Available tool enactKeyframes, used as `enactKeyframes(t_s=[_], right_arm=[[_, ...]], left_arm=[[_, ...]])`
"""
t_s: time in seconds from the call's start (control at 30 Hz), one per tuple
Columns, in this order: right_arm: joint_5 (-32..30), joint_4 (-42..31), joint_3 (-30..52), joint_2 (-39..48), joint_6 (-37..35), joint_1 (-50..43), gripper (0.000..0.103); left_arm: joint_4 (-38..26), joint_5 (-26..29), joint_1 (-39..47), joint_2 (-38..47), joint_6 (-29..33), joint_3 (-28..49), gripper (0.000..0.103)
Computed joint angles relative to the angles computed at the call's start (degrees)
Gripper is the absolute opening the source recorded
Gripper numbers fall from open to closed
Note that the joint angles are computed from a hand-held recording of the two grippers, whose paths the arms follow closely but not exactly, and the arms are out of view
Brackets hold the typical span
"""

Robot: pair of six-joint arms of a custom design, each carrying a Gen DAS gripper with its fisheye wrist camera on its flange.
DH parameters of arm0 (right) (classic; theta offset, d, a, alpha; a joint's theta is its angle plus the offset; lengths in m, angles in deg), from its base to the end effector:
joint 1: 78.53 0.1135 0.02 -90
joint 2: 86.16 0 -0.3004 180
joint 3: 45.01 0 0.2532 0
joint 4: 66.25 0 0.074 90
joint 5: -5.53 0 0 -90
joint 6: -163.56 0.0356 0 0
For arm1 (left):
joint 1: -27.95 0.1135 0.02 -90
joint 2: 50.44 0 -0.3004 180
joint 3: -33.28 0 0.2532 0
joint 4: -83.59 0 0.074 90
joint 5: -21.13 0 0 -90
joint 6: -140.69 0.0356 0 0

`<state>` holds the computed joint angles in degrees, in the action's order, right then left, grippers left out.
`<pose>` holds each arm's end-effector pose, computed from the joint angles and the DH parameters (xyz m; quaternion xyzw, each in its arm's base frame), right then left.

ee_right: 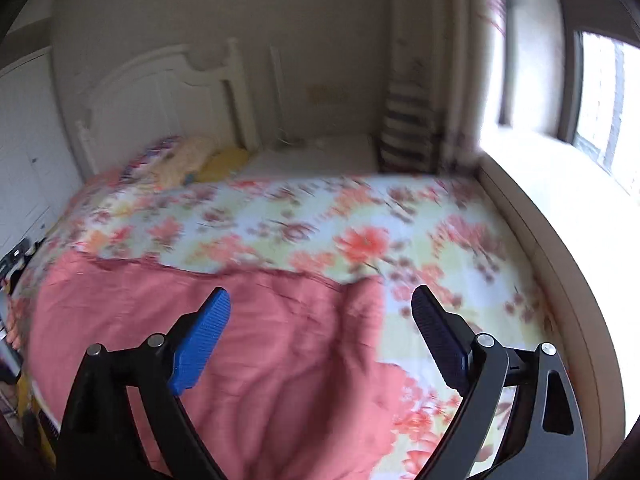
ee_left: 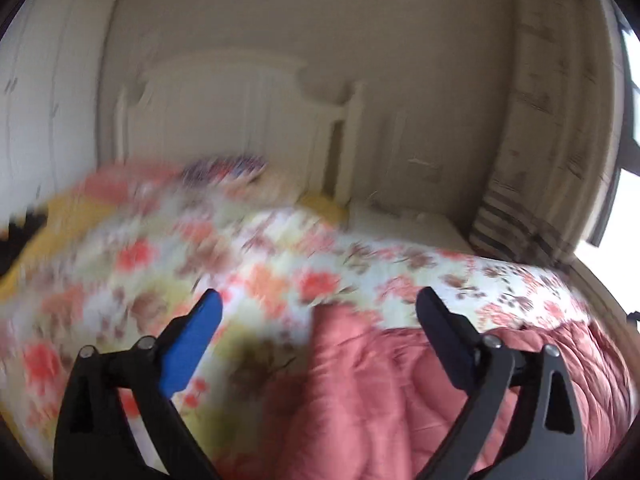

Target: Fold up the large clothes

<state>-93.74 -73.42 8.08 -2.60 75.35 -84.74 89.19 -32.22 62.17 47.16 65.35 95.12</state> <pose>0.2899 -0.0258 0.2170 0.0268 0.8948 0.0555 0.4422 0.3046 0.1814 0.2118 0.0148 0.8375 -0.0522 0.5438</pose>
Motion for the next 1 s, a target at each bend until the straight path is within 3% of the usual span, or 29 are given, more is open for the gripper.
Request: enactKeyframes(t_s=[0.07, 0.2, 0.27, 0.4, 0.47, 0.53, 1.0], right_arm=[[2.29, -1.75, 1.02, -2.03, -0.09, 5.5, 0.088], [9.6, -1.98, 3.18, 0.33, -0.03, 19.14, 0.088], [15.28, -1.41, 4.91, 4.96, -1.04, 24.58, 0.088], [20.42, -1.35, 9.61, 19.35, -2.53, 28.53, 0.09], [15.11, 5.72, 8.3, 24.08, -1.13, 26.28, 0.096], [11.08, 3.56, 9.99, 24.95, 0.45, 23.94, 0.097], [9.74, 5.3, 9.23, 25.15, 0.97, 23.37, 0.097]], left_arm=[[-0.01, -2.12, -3.83, -4.88, 4.49, -3.58, 0.1], [-1.69, -14.23, -16.74, -9.39, 13.34, -8.07, 0.101], [-1.27, -20.6, -21.97, -6.34, 14.82, -8.04, 0.101], [-3.54, -26.45, -25.25, 7.07, 15.16, -2.77, 0.101], [-8.76, -22.0, -23.1, 13.32, 12.22, 2.27, 0.101], [-10.64, -20.88, -22.38, 14.31, 11.52, 3.95, 0.101], [-13.03, -19.53, -22.26, 15.99, 10.95, 6.34, 0.101]])
